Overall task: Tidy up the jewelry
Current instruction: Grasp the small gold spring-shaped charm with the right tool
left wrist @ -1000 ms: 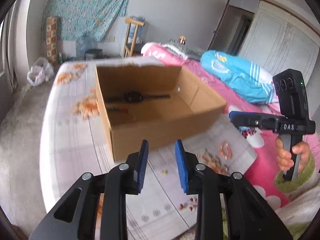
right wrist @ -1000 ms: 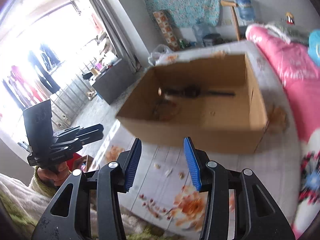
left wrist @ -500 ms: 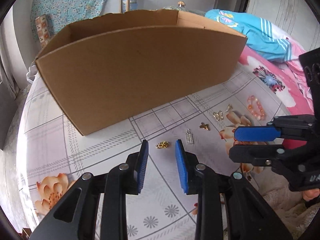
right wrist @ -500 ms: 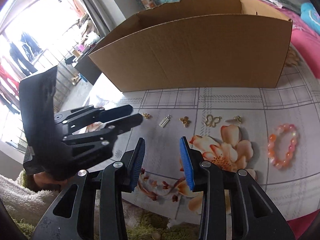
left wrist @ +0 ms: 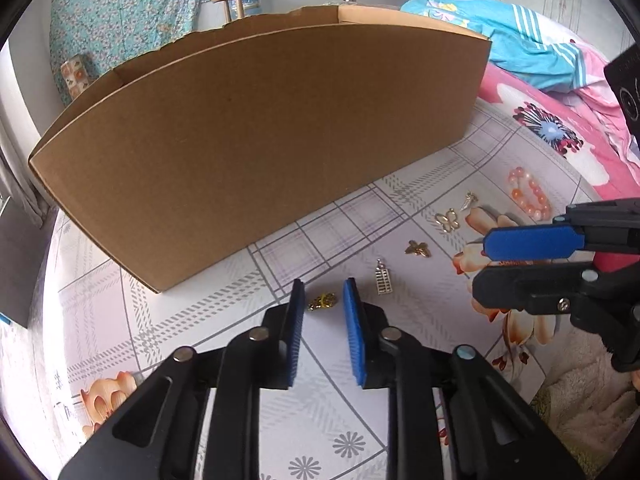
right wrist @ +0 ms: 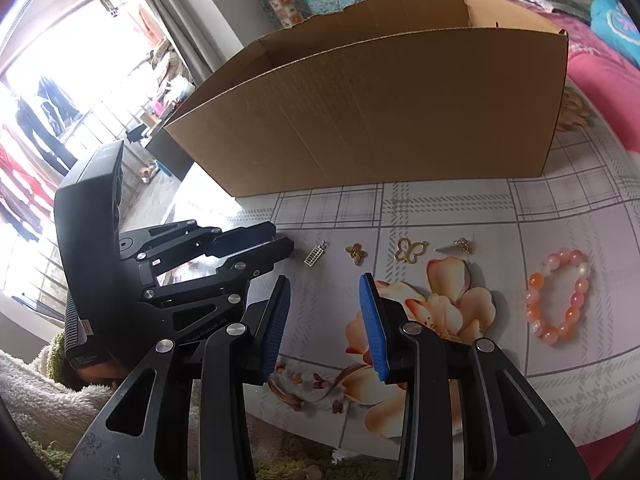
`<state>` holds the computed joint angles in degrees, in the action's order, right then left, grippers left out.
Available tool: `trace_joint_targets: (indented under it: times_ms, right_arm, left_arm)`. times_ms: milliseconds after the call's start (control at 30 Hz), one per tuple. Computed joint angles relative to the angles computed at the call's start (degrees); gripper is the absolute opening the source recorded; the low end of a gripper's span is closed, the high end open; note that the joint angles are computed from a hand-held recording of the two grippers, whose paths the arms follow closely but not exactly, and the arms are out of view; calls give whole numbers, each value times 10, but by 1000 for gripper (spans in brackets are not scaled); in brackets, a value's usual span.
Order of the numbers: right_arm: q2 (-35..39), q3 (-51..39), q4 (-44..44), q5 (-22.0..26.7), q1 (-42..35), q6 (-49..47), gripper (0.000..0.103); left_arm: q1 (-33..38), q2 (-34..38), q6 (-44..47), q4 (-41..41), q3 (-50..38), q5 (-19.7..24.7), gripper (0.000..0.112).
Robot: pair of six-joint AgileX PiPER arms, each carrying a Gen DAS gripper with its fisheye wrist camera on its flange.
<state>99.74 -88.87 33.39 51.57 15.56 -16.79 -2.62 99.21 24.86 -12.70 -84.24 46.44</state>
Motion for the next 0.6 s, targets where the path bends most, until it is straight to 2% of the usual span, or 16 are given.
trace_joint_targets:
  times_ms: [267, 600]
  right_arm:
    - [-17, 20, 8, -4, -12, -14, 34]
    - [-1, -7, -9, 7, 11, -19, 34]
  left_arm:
    - [-7, -16, -5, 11, 29, -30, 4]
    - [40, -43, 15, -45, 63, -29, 3]
